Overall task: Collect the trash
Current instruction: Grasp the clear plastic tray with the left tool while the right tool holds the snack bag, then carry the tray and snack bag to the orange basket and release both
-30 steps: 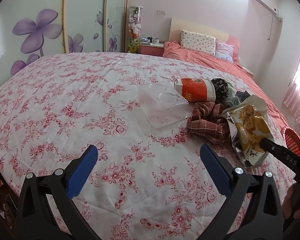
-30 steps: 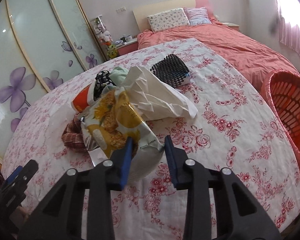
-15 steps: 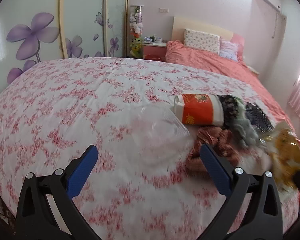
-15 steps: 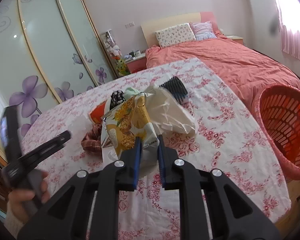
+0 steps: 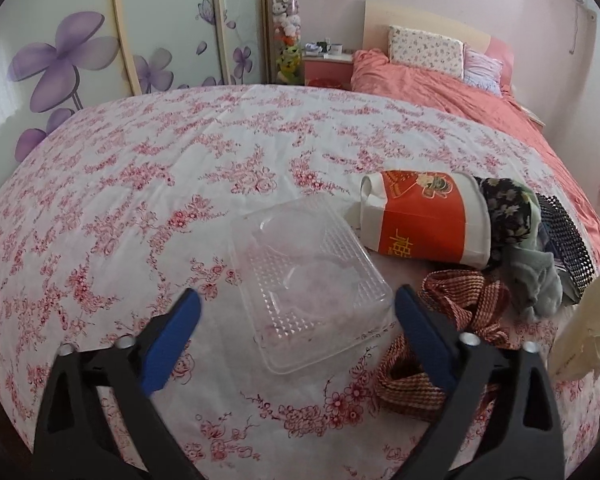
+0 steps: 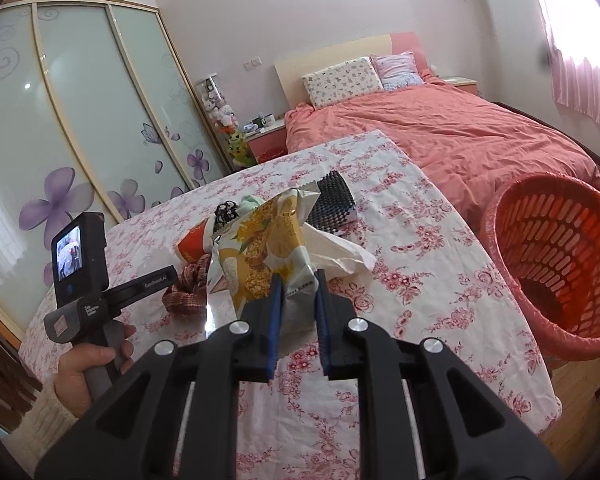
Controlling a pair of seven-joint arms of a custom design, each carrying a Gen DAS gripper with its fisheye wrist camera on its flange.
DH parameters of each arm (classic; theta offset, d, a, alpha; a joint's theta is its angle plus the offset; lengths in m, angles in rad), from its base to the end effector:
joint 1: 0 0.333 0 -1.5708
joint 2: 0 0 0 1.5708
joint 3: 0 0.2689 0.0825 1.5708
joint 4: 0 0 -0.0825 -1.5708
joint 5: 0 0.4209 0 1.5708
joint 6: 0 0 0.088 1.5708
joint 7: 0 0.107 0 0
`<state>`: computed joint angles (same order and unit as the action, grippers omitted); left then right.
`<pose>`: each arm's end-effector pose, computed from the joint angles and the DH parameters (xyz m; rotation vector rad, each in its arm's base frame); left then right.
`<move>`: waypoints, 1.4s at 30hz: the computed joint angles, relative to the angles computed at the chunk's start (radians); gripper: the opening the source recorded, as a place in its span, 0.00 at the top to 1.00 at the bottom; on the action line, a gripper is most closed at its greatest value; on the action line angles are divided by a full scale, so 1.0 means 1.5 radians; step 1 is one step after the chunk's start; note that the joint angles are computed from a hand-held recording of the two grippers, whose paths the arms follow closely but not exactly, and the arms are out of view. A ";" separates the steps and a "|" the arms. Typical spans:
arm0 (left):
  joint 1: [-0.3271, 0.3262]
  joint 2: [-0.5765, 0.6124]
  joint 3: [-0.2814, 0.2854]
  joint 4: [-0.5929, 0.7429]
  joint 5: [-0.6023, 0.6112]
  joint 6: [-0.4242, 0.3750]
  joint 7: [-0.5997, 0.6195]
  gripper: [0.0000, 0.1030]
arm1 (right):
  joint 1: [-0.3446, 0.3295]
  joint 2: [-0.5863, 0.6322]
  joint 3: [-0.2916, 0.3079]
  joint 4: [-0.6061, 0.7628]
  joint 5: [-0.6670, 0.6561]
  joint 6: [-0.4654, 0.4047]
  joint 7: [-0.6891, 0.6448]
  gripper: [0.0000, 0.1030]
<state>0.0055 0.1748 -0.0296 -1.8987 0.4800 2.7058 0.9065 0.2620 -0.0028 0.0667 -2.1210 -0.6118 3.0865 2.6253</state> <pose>0.6684 -0.0314 0.4154 -2.0118 1.5295 -0.5517 0.5663 0.2429 0.4527 -1.4533 1.6581 -0.4886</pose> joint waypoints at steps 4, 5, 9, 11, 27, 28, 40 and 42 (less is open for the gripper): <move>0.013 0.001 -0.009 -0.004 -0.055 0.003 0.053 0.31 | -0.001 -0.004 0.000 -0.004 -0.012 -0.006 0.014 0.84; 0.020 -0.005 -0.012 -0.014 -0.077 0.012 0.075 0.31 | -0.003 -0.006 0.000 -0.006 -0.017 -0.006 0.020 0.84; 0.034 -0.029 -0.013 -0.053 -0.123 0.047 0.122 0.31 | -0.010 -0.011 0.003 -0.012 -0.034 -0.005 0.038 0.84; 0.041 -0.036 -0.015 -0.065 -0.158 0.059 0.144 0.24 | -0.012 -0.010 0.004 -0.012 -0.029 -0.003 0.035 0.84; 0.036 -0.031 -0.005 -0.061 -0.132 0.087 0.129 0.33 | -0.021 -0.021 0.009 -0.019 -0.046 -0.008 0.062 0.84; 0.037 -0.036 -0.005 -0.067 -0.132 0.097 0.133 0.33 | -0.024 -0.022 0.010 -0.020 -0.053 -0.008 0.069 0.84; 0.022 -0.125 -0.046 -0.145 -0.316 0.177 0.342 0.33 | -0.079 -0.061 0.035 -0.027 -0.261 -0.037 0.275 0.84; 0.004 -0.137 -0.052 -0.152 -0.385 0.181 0.419 0.33 | -0.091 -0.075 0.039 -0.032 -0.310 -0.054 0.325 0.84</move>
<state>0.0117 -0.0311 -0.1075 -2.1267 -0.0972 2.9768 1.5349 0.1260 -0.1157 0.1256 -2.1692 -1.0766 3.0059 3.1123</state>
